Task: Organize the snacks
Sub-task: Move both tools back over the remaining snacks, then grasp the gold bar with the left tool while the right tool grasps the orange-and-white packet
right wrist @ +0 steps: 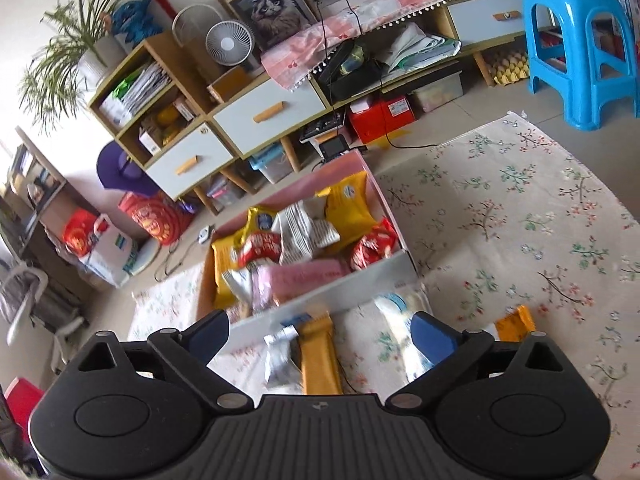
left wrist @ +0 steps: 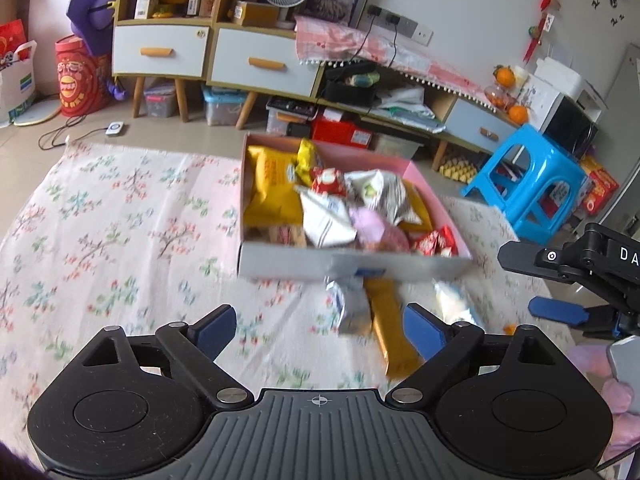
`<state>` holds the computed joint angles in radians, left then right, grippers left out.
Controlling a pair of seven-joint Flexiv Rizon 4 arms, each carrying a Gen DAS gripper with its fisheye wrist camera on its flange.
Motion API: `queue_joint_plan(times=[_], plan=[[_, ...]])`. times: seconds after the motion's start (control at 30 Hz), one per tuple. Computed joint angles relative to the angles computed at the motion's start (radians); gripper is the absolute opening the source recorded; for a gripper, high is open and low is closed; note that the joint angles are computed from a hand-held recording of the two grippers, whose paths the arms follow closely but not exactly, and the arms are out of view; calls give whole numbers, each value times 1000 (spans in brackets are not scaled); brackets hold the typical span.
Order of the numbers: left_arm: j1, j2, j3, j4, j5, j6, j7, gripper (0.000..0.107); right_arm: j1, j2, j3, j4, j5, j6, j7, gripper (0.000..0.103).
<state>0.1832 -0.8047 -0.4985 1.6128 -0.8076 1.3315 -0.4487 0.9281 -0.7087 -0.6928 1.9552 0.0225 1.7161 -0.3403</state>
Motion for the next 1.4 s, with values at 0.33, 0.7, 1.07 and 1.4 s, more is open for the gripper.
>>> queue_joint_plan(times=[0.33,0.7,1.07,1.4], plan=[[43,10,-38,83,58,98,26,98,151,-47,-151,79,-41,-7,-92,94],[90,-73,-151,131,169,272,-25,99,160,-105,-160,100,-40,-41,-302,94],[50,-157,-155,105,317,361,-133,99,51,-99,-63,124,-97,-38,-406,94],[27,-202,-153,65,464,347,-205,97,-26,-108,22,96,-53,25,-514,94]])
